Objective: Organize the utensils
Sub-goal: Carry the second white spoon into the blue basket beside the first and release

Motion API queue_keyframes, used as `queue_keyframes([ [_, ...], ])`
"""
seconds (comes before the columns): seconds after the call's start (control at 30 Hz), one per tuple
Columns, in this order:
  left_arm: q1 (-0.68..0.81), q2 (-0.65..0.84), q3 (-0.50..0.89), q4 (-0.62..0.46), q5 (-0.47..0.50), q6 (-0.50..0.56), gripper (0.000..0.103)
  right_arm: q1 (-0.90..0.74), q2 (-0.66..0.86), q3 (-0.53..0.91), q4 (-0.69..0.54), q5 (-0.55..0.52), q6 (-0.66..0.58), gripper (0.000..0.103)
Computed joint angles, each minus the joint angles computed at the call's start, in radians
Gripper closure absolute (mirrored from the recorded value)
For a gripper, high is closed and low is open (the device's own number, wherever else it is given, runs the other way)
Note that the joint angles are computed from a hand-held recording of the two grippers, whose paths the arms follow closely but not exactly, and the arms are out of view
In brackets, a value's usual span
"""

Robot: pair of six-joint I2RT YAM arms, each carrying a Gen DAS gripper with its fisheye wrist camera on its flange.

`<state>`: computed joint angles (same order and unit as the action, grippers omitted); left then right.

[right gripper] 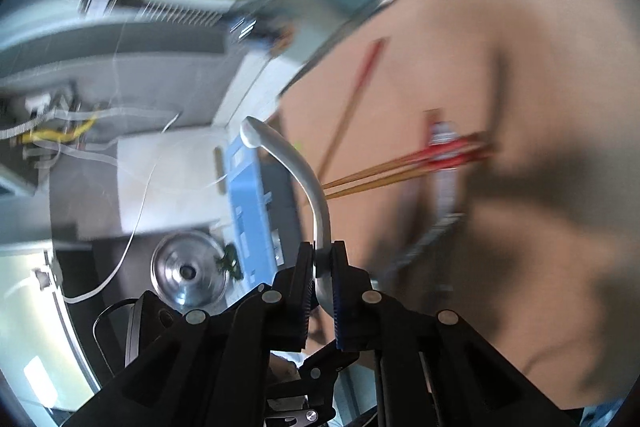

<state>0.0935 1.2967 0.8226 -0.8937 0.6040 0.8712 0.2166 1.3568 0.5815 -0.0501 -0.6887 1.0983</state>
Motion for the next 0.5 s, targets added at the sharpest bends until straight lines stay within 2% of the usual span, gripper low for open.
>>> queue_keyframes([
  [0.13, 0.206, 0.062, 0.080, -0.068, 0.023, 0.128, 0.067, 0.153, 0.148, 0.162, 0.054, 0.047, 0.050, 0.095],
  [0.23, 0.346, 0.135, 0.146, -0.096, 0.028, 0.202, 0.067, 0.248, 0.272, 0.312, 0.050, 0.070, 0.059, 0.095],
  [0.5, 0.514, 0.298, 0.247, -0.082, 0.001, 0.246, 0.067, 0.406, 0.561, 0.662, -0.030, 0.084, 0.065, 0.095],
])
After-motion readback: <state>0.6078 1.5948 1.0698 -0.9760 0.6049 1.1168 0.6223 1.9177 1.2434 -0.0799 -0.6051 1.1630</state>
